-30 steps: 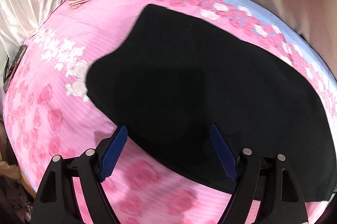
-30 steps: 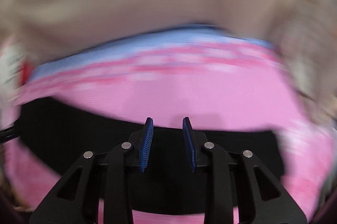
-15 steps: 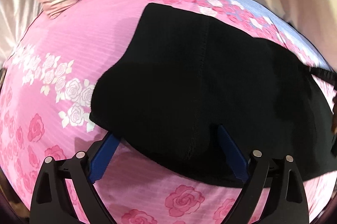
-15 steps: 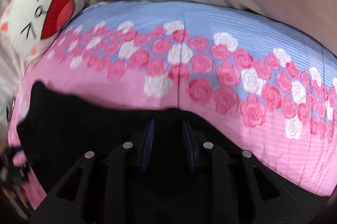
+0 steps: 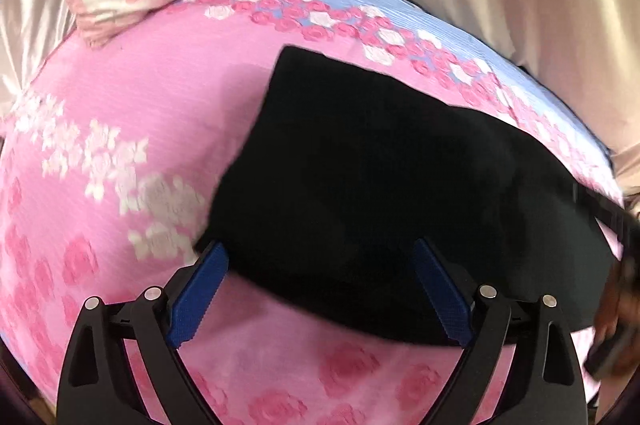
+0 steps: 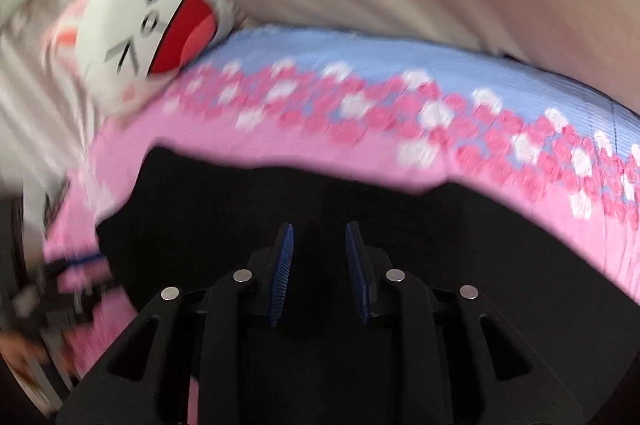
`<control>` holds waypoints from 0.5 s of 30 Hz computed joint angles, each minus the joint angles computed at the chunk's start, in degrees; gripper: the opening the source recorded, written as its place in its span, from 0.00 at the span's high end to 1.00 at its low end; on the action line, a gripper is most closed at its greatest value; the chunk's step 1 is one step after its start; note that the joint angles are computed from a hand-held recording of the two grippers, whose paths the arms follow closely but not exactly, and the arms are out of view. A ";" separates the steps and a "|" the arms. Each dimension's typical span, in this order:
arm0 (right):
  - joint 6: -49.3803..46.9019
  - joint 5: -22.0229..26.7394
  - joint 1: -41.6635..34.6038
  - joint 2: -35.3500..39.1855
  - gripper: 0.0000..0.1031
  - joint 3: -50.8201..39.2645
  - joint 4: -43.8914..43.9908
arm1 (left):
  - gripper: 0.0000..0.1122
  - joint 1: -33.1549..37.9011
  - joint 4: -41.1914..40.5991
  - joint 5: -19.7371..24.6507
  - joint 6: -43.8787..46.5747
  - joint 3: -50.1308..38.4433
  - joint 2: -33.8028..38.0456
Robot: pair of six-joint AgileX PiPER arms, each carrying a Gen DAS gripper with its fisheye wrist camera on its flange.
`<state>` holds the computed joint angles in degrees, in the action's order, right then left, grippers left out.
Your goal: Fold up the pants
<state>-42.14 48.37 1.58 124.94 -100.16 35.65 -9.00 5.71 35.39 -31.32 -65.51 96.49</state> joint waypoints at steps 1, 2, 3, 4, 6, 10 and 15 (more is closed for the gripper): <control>1.35 -0.33 0.35 0.45 0.75 0.36 -0.93 | 0.19 -0.15 3.41 1.51 -2.07 -1.79 2.02; 3.04 -0.44 0.47 1.15 0.75 0.85 -2.78 | 0.19 -0.02 4.53 2.59 -2.52 -2.76 3.25; 3.76 -1.44 0.26 0.62 0.76 2.83 -3.61 | 0.19 0.42 5.10 3.45 -2.58 -3.40 4.34; 3.28 -1.64 -1.01 -0.67 0.76 5.17 -2.15 | 0.18 1.23 3.39 3.24 -1.31 -3.07 4.29; -3.72 -1.95 -4.96 -5.22 0.76 11.16 5.41 | 0.18 1.17 3.38 2.39 -3.07 -1.38 1.48; -5.64 -2.31 -11.63 -4.84 0.75 13.55 3.77 | 0.19 -5.85 12.91 5.83 -13.74 -3.82 0.51; -16.32 3.37 -27.21 -4.81 0.76 14.19 12.10 | 0.19 -15.96 28.12 18.89 -24.86 -11.75 9.81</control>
<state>-58.46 51.74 -25.64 120.13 -85.97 47.75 -24.96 33.83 54.28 -56.18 -77.27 106.30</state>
